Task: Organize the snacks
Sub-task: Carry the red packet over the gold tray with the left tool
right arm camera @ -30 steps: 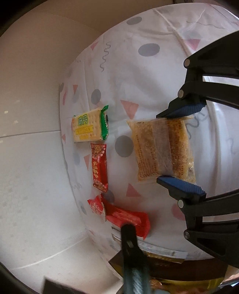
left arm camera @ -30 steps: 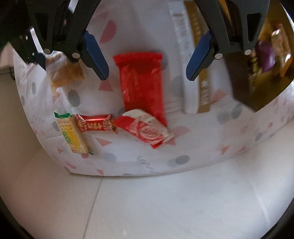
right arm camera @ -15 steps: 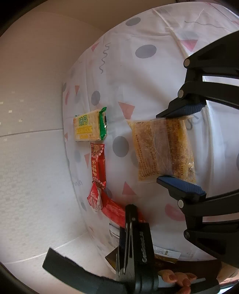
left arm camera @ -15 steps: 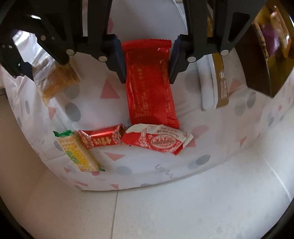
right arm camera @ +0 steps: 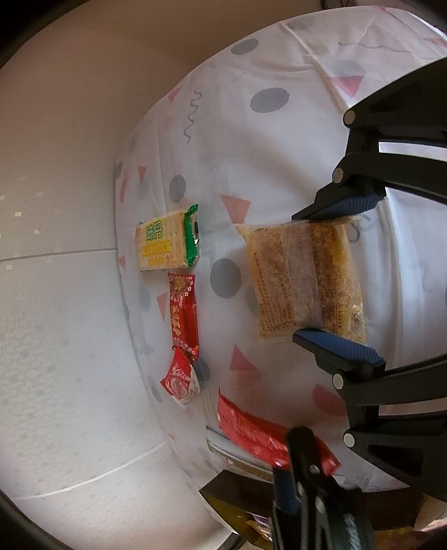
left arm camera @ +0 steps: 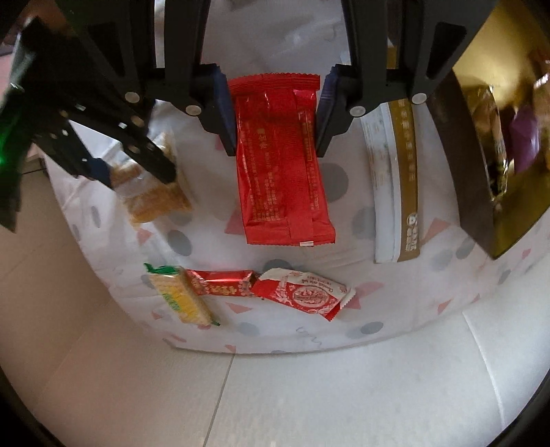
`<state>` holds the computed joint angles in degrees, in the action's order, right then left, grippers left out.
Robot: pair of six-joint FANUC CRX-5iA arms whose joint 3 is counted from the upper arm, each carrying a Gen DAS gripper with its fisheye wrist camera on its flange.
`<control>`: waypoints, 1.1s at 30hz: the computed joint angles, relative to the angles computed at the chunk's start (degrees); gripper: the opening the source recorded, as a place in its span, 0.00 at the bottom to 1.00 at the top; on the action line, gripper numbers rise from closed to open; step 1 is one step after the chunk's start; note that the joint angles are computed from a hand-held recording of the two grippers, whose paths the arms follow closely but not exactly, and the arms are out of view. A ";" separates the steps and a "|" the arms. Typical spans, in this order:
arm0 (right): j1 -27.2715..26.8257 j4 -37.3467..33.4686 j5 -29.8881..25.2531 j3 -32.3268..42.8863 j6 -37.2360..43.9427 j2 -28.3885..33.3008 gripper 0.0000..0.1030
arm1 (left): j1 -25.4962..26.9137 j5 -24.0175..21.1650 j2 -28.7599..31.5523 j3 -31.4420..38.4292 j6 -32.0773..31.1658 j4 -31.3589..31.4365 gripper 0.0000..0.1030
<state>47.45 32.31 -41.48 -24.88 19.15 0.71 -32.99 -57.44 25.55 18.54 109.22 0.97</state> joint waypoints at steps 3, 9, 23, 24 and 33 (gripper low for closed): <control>0.14 -0.52 -0.79 0.56 -0.22 0.30 0.60 | -0.26 1.34 -2.19 -2.16 -0.76 -0.08 0.41; 0.57 -1.33 -2.08 1.28 -0.64 0.62 0.60 | 0.51 3.96 -6.11 -6.34 -1.06 0.91 0.41; 1.06 -1.26 -4.00 2.29 -2.51 1.49 0.60 | 4.38 8.55 -17.64 -18.50 5.37 -0.98 0.41; 1.07 -1.39 -4.20 2.45 -2.52 1.58 0.60 | 4.89 8.70 -18.61 -19.46 6.00 -1.06 0.41; 0.90 -3.01 -5.98 4.19 -1.71 2.44 0.59 | 8.53 8.19 -25.51 -26.17 10.97 -3.14 0.42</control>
